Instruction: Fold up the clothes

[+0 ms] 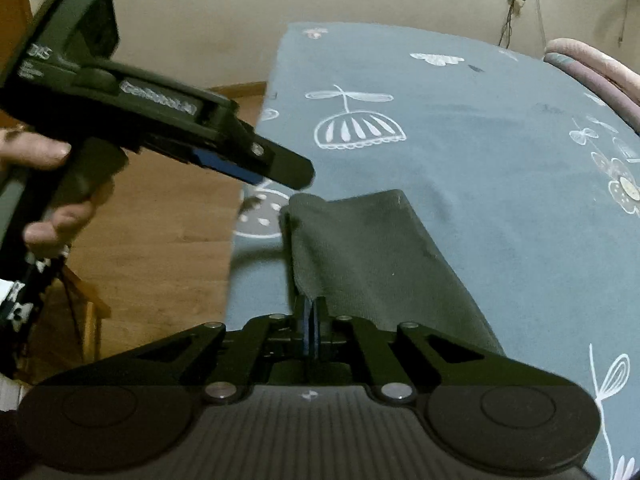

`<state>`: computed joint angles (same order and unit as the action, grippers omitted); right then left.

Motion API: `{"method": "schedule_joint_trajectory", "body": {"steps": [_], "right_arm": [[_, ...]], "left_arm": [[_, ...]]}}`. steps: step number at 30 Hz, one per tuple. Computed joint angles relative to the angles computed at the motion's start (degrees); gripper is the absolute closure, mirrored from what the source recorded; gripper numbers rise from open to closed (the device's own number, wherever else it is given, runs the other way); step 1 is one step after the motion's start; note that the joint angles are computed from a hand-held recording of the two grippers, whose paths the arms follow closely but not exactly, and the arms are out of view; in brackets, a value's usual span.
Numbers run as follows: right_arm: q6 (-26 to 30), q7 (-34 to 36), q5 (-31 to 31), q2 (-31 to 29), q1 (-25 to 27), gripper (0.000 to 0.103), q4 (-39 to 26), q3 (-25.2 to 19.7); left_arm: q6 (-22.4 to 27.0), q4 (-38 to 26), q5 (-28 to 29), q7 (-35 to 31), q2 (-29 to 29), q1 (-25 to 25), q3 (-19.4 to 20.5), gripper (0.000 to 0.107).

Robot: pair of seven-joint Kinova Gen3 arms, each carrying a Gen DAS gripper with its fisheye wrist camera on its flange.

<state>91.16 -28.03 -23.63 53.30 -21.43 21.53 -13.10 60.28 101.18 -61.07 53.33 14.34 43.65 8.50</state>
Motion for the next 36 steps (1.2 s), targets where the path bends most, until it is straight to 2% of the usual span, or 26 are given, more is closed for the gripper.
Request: {"method": "schedule_joint_trajectory", "body": {"steps": [2, 5, 6, 7, 11, 14, 15, 19, 21, 24, 26, 28, 32, 33, 34, 36], "right_arm": [[0.9, -1.8, 0.4, 1.2, -0.5, 0.095, -1.5, 0.5], [2.9, -3.0, -0.9, 1.3, 0.6, 0.087, -3.4, -0.3], [2.3, -2.5, -1.2, 0.2, 1.4, 0.078, -2.2, -0.4], [1.5, -2.0, -1.4, -0.9, 2.3, 0.075, -0.9, -0.5], [-0.7, -3.3, -1.3, -4.9, 6.3, 0.075, 3.0, 0.6], [-6.3, -7.1, -0.2, -10.2, 10.2, 0.071, 11.0, 2.5], [-8.3, -8.8, 0.2, -11.8, 11.4, 0.067, 13.6, 3.2], [-17.0, -17.7, 3.4, -17.8, 14.9, 0.059, 23.9, 6.6], [-21.6, -22.3, 5.5, -20.7, 16.2, 0.057, 29.2, 8.1], [-27.2, -29.3, 7.6, -24.0, 16.8, 0.053, 35.4, 12.1], [-30.5, -34.0, 9.5, -25.8, 18.2, 0.053, 39.0, 11.8], [-33.6, -36.7, 10.3, -27.0, 20.0, 0.053, 42.0, 11.1], [-37.4, -37.4, 11.2, -26.9, 21.2, 0.054, 43.0, 9.9], [-38.1, -37.1, 11.4, -26.6, 21.2, 0.058, 42.8, 9.6], [-38.7, -36.8, 11.6, -26.3, 21.2, 0.065, 42.5, 9.3], [-38.2, -35.1, 12.2, -24.2, 21.0, 0.075, 39.0, 8.6]], "left_arm": [[-0.3, 0.0, -0.9, -0.1, 0.0, -2.8, 2.9, 0.036], [-1.0, -0.1, -3.5, -2.5, 0.2, -10.4, 10.9, 0.036], [-1.7, -0.2, -4.2, -3.9, 0.2, -13.0, 13.3, 0.036], [-3.3, -0.2, -4.8, -6.1, 0.1, -15.7, 15.4, 0.036], [-12.6, -1.5, -7.3, -15.3, 1.1, -26.3, 22.5, 0.036], [-19.6, -5.7, -8.9, -22.3, 6.1, -34.2, 30.0, 0.036], [-21.9, -7.1, -9.8, -24.6, 8.3, -36.8, 32.6, 0.036], [-30.5, -11.9, -15.0, -34.0, 18.2, -44.3, 43.2, 0.036], [-31.5, -14.9, -17.3, -38.6, 23.3, -46.1, 48.6, 0.036], [-26.5, -20.0, -19.9, -45.6, 30.4, -46.2, 55.8, 0.035], [-22.6, -21.5, -18.5, -47.9, 31.4, -46.2, 57.5, 0.038], [-22.2, -20.3, -17.5, -46.4, 30.1, -47.5, 57.0, 0.038], [-29.7, -13.3, -13.3, -38.0, 22.7, -49.9, 50.3, 0.038], [-32.0, -12.3, -12.0, -37.2, 21.2, -49.1, 47.7, 0.038], [-33.6, -11.8, -10.4, -37.4, 20.0, -48.3, 45.5, 0.038], [-34.7, -12.6, -6.4, -40.2, 18.5, -45.0, 40.6, 0.038]]}}
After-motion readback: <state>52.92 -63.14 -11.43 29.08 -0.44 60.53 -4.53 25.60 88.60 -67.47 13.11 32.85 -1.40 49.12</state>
